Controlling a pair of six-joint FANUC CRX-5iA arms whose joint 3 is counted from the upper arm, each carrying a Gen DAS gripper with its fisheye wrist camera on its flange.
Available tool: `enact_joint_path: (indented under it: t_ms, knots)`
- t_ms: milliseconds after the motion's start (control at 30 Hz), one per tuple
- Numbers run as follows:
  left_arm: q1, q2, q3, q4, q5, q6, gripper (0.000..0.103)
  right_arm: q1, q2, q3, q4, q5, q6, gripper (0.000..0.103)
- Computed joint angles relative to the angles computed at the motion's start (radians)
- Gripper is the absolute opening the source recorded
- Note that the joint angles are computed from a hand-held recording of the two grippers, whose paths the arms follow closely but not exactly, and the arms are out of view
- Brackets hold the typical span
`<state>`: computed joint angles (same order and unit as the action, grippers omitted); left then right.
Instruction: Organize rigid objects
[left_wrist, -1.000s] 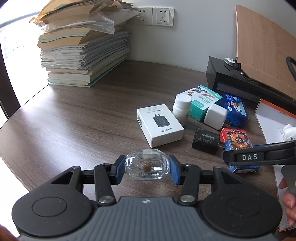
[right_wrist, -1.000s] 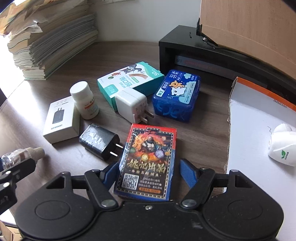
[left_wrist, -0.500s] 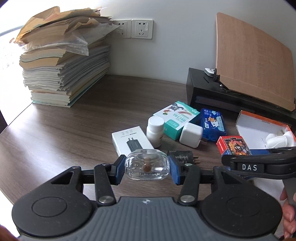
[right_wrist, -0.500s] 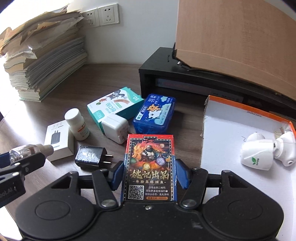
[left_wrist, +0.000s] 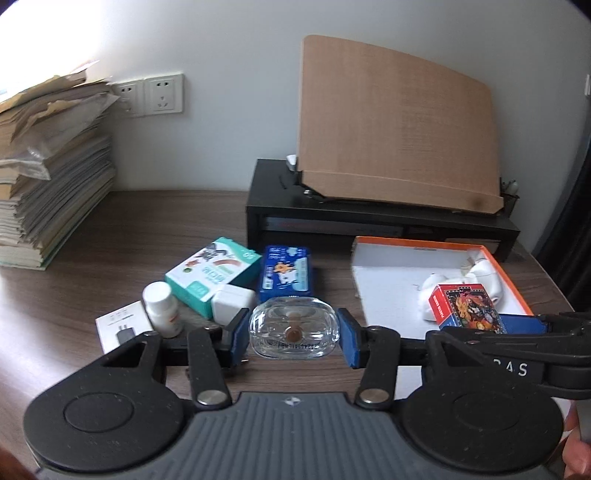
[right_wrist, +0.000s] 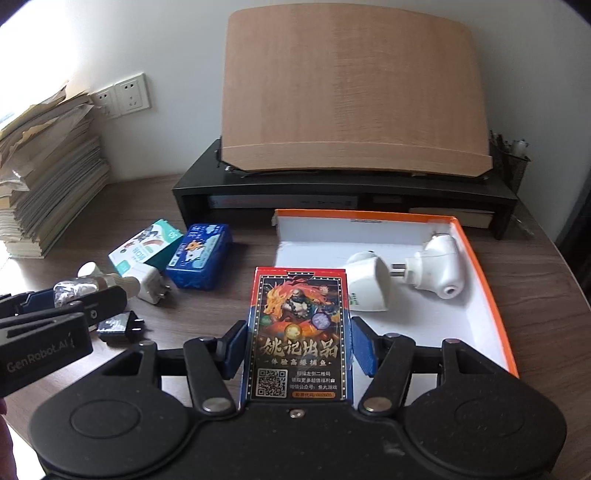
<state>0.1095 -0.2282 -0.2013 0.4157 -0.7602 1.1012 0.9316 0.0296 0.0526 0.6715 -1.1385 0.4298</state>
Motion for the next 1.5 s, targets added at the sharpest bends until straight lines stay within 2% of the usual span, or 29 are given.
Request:
enact_joint_path:
  t_ms: [267, 533, 1500]
  knots:
    - [-0.093, 0.000, -0.008, 0.021, -0.003, -0.027, 0.050, 0.017, -0.103, -0.106, 0.053, -0.076, -0.108, 0.071]
    - [-0.127, -0.007, -0.022, 0.022, -0.010, -0.039, 0.050, 0.041, -0.161, -0.161, 0.064, -0.120, -0.159, 0.071]
    - [-0.172, -0.062, -0.033, -0.059, -0.007, 0.085, 0.050, 0.080, -0.231, -0.208, 0.085, -0.145, -0.131, 0.071]
